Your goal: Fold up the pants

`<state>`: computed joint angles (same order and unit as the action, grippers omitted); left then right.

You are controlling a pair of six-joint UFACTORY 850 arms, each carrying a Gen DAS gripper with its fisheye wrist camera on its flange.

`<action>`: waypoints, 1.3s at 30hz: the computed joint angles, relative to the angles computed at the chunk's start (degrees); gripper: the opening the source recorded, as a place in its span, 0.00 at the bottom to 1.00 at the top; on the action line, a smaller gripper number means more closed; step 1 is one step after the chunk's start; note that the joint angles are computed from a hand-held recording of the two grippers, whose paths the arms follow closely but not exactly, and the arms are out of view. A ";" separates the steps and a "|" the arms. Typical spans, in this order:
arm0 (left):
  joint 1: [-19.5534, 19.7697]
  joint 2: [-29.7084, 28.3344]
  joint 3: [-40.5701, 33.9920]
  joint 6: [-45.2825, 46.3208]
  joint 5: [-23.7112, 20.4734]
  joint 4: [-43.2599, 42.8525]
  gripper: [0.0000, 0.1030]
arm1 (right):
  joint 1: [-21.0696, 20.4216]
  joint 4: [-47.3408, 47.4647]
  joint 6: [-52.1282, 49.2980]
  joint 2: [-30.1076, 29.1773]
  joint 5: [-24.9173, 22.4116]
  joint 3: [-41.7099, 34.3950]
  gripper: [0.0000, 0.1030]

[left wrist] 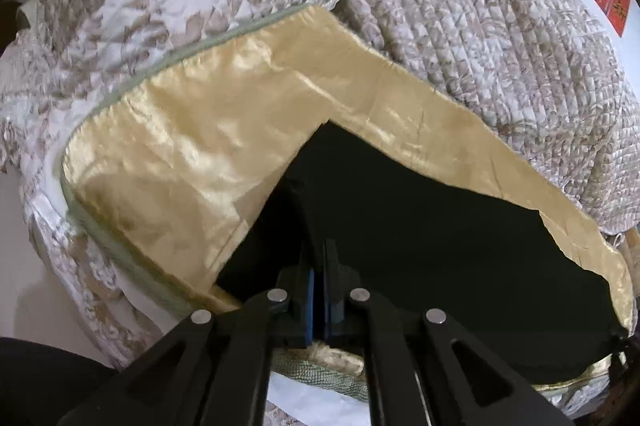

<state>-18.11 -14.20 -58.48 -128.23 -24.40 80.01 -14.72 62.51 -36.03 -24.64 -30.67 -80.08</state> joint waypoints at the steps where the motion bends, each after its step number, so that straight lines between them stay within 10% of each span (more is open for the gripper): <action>1: -0.14 0.09 -0.08 0.09 -0.28 0.04 0.04 | 0.08 -0.22 -0.39 0.51 0.59 0.19 0.08; 13: 0.21 -1.51 -2.17 14.20 -0.80 -13.58 0.06 | 1.11 -20.80 19.11 -1.79 -1.27 -2.96 0.08; 20: -1.99 -0.40 -4.11 12.62 -15.74 -15.29 0.09 | 2.30 -39.70 36.42 5.37 11.38 2.21 0.27; 23: -2.05 -0.65 -5.21 12.24 -13.50 -12.29 0.09 | 3.25 -38.96 30.71 5.07 13.26 0.71 0.27; 26: -1.52 -2.96 -8.09 16.42 -6.76 -12.65 0.15 | 4.43 -32.91 17.98 -0.01 5.69 -5.77 0.27; 31: -0.48 -10.29 -16.59 38.37 -2.05 -29.01 0.22 | 5.99 -46.91 27.60 -11.55 -5.20 -18.94 0.27; 39: 1.66 -17.97 -26.83 49.80 -3.15 -32.23 0.28 | 7.99 -45.61 21.05 -16.05 -2.13 -25.99 0.27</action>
